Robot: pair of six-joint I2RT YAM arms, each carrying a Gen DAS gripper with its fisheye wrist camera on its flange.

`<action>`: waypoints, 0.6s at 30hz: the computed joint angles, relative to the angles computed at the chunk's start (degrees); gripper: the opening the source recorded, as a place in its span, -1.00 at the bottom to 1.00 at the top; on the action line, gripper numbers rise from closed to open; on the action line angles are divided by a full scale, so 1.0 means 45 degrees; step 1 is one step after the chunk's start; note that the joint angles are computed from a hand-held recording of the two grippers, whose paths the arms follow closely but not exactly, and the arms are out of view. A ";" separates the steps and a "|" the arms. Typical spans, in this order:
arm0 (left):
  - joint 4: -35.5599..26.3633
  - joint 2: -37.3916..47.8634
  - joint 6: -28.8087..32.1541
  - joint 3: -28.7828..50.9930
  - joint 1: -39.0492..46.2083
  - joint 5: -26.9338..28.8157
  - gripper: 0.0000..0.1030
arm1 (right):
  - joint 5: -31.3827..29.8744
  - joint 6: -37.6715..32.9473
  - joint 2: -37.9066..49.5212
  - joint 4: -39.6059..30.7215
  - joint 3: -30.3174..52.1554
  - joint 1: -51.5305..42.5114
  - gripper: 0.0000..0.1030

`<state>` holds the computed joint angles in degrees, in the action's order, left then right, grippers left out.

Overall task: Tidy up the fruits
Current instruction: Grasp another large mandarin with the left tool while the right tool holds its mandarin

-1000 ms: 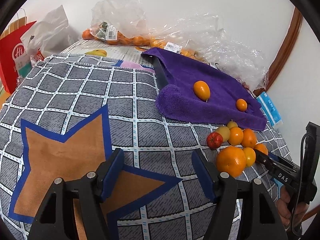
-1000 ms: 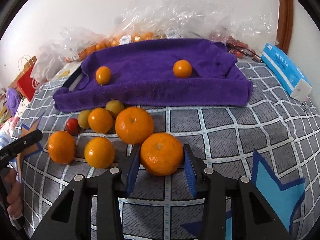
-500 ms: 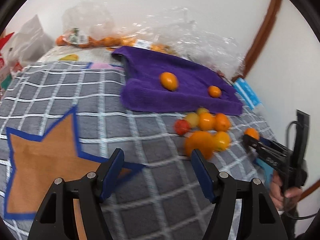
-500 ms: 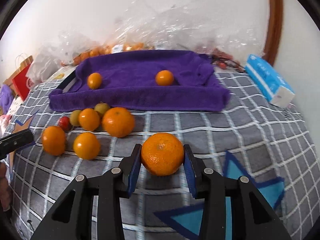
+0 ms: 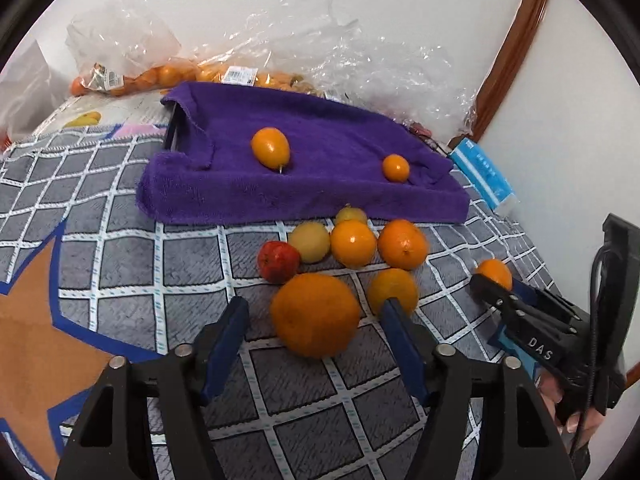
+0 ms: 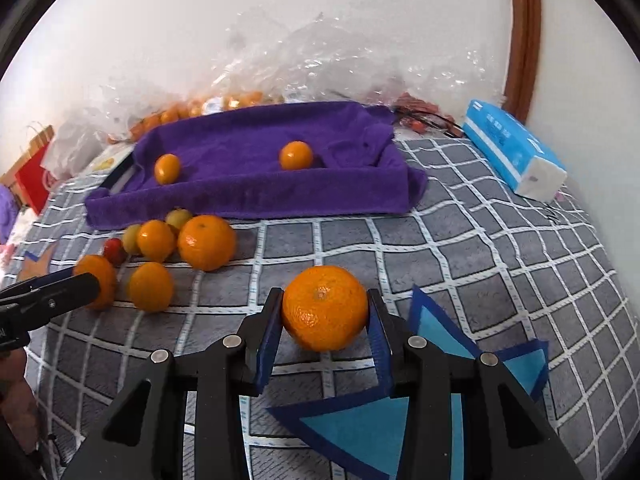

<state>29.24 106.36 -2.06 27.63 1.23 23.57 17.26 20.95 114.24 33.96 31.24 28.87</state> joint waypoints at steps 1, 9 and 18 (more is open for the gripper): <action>0.0108 0.0056 0.0038 -0.0003 0.0091 0.0303 0.07 | -0.0078 -0.0027 0.0007 0.0063 -0.0020 -0.0036 -0.22; 0.0349 0.0333 -0.0128 0.0033 0.0398 0.1017 -0.20 | -0.0379 -0.0299 0.0189 -0.0063 0.0212 -0.0057 -0.22; -0.0126 0.0517 -0.0083 0.0355 0.0386 0.0899 -0.20 | -0.0399 -0.0353 0.0283 -0.0195 0.0324 -0.0064 -0.22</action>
<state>28.67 108.68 -2.44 29.23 2.96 27.62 15.47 19.36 115.52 33.08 32.69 28.58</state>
